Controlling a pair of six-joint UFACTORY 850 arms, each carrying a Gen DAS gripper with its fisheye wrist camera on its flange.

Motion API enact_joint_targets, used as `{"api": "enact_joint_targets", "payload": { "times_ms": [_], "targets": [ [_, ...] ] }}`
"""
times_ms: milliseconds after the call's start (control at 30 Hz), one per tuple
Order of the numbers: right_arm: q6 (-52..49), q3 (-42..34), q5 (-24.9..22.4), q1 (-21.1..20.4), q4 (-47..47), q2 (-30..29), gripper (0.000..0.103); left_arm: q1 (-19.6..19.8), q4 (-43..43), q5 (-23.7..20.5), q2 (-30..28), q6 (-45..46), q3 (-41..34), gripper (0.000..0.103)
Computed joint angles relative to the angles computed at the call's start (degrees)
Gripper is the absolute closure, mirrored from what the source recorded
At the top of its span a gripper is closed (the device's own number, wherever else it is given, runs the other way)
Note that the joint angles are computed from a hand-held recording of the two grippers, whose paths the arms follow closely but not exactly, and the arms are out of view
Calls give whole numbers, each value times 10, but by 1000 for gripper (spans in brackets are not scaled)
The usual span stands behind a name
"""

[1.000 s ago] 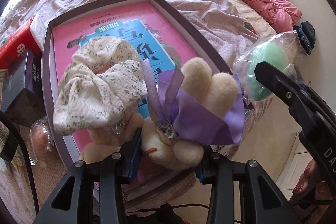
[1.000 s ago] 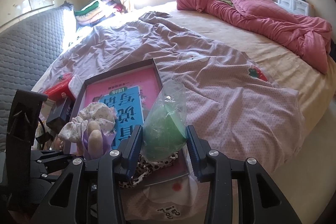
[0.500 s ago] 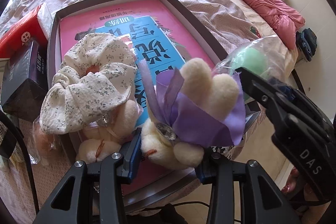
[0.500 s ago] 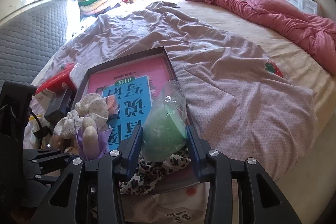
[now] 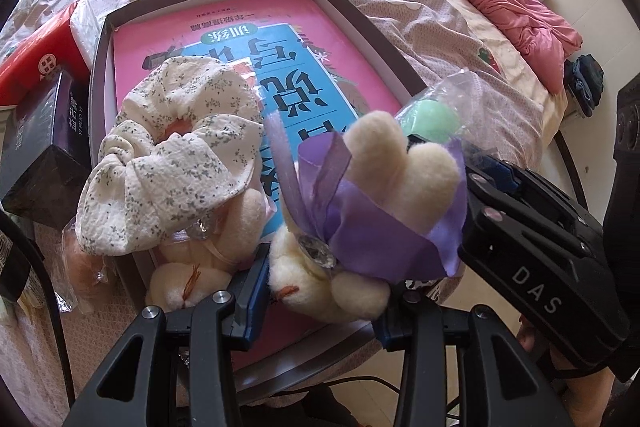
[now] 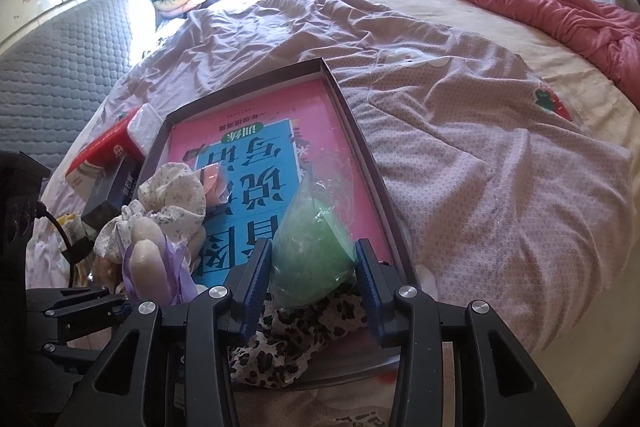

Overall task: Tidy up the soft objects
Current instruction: 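Lower and open the left gripper releasing the bunny while the right releases the green bag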

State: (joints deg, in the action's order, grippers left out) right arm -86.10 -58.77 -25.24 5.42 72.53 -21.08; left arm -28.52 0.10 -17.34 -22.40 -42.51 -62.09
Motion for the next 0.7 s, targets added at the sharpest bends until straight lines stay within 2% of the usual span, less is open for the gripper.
{"api": "enact_joint_targets", "payload": {
  "times_ms": [400,700],
  "targets": [
    [-18,-10,-4,-1,22,-18,59,0,5,-22,-13,-3,-18,60],
    [-57,-4,-1,-4,53,-14,58,-3,25,-61,-32,-16,-45,60]
  ]
}}
